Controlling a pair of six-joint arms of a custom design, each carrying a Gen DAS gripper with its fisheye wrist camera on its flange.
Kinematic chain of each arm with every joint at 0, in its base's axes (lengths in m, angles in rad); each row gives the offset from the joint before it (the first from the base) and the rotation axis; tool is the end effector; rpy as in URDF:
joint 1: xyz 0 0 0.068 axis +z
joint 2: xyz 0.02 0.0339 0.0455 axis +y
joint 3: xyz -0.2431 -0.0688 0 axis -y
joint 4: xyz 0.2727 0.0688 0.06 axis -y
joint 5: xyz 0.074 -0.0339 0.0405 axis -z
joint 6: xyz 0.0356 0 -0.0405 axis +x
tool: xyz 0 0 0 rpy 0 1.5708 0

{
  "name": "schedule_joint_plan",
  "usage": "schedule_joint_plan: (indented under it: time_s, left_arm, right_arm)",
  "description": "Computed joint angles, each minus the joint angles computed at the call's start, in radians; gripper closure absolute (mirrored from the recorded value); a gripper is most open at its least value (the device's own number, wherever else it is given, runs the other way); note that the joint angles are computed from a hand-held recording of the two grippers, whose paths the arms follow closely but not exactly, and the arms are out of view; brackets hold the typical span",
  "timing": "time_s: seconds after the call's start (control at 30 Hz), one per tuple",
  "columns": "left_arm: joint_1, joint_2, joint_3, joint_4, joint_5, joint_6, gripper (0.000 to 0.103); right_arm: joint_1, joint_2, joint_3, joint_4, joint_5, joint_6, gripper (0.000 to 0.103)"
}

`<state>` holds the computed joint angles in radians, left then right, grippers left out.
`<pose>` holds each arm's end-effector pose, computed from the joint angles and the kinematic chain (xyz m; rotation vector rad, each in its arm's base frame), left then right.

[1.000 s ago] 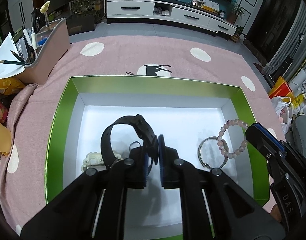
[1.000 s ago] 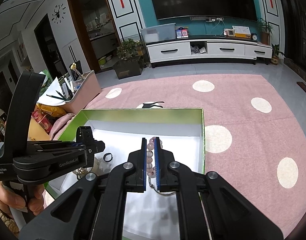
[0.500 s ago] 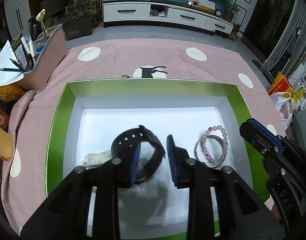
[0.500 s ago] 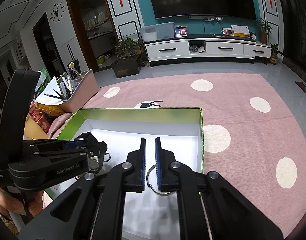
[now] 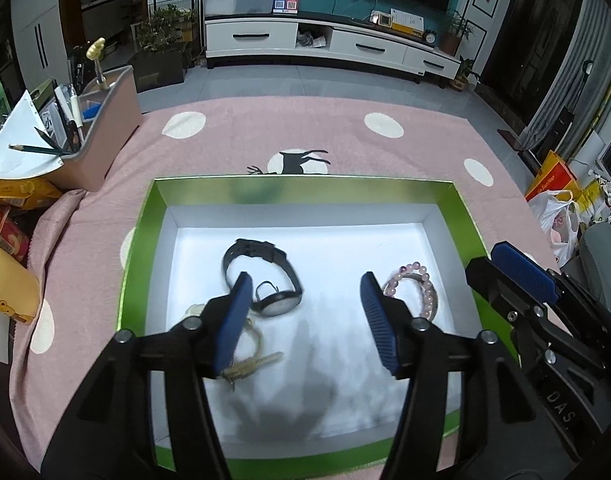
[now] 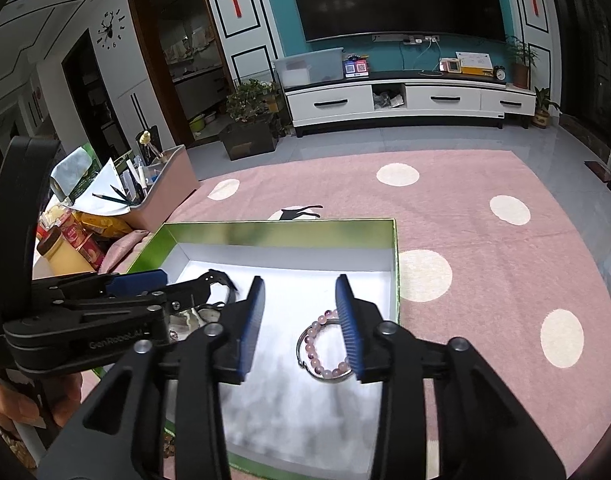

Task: Organize jewelry
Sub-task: 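Move both open tools back to the bracelets beside the box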

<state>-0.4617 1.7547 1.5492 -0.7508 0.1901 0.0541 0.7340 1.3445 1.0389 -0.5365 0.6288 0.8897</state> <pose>0.3609 -0.1871 0.2666 0.7246 2.4447 -0.4016 0.2457 0.1935 0.2489 0.4439 2.1762 0.1167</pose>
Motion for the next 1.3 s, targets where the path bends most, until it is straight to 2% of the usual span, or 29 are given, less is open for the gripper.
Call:
schedule_joint_plan:
  time_s: [0.2, 0.3, 0.33, 0.43, 0.53, 0.83, 1.03, 1.3]
  left_arm:
    - [0.02, -0.085, -0.051, -0.006, 0.0, 0.006, 0.021]
    - [0.041, -0.141, -0.087, -0.014, 0.007, 0.015, 0.017]
    - [0.047, -0.156, -0.098, -0.017, 0.009, 0.017, 0.016]
    - [0.076, -0.214, -0.136, -0.033, 0.026, 0.028, 0.012]
    - [0.112, -0.26, -0.165, -0.052, 0.05, 0.038, 0.01]
    - [0.328, -0.445, -0.308, -0.111, 0.168, 0.095, 0.007]
    - [0.462, -0.518, -0.415, -0.136, 0.228, 0.166, 0.007]
    - [0.554, -0.498, -0.498, -0.141, 0.311, 0.211, 0.007]
  right_arm:
    - [0.052, -0.022, 0.025, -0.078, 0.049, 0.062, 0.04]
    - [0.079, -0.033, 0.036, -0.116, 0.068, 0.094, 0.032]
    - [0.091, -0.039, 0.039, -0.132, 0.077, 0.113, 0.027]
    - [0.126, -0.055, 0.045, -0.165, 0.092, 0.15, 0.024]
    - [0.178, -0.072, 0.052, -0.209, 0.12, 0.203, 0.016]
    - [0.341, -0.149, 0.005, -0.204, 0.156, 0.297, 0.016]
    - [0.418, -0.143, -0.019, -0.185, 0.155, 0.343, 0.016]
    - [0.474, -0.116, -0.068, -0.117, 0.115, 0.385, 0.016]
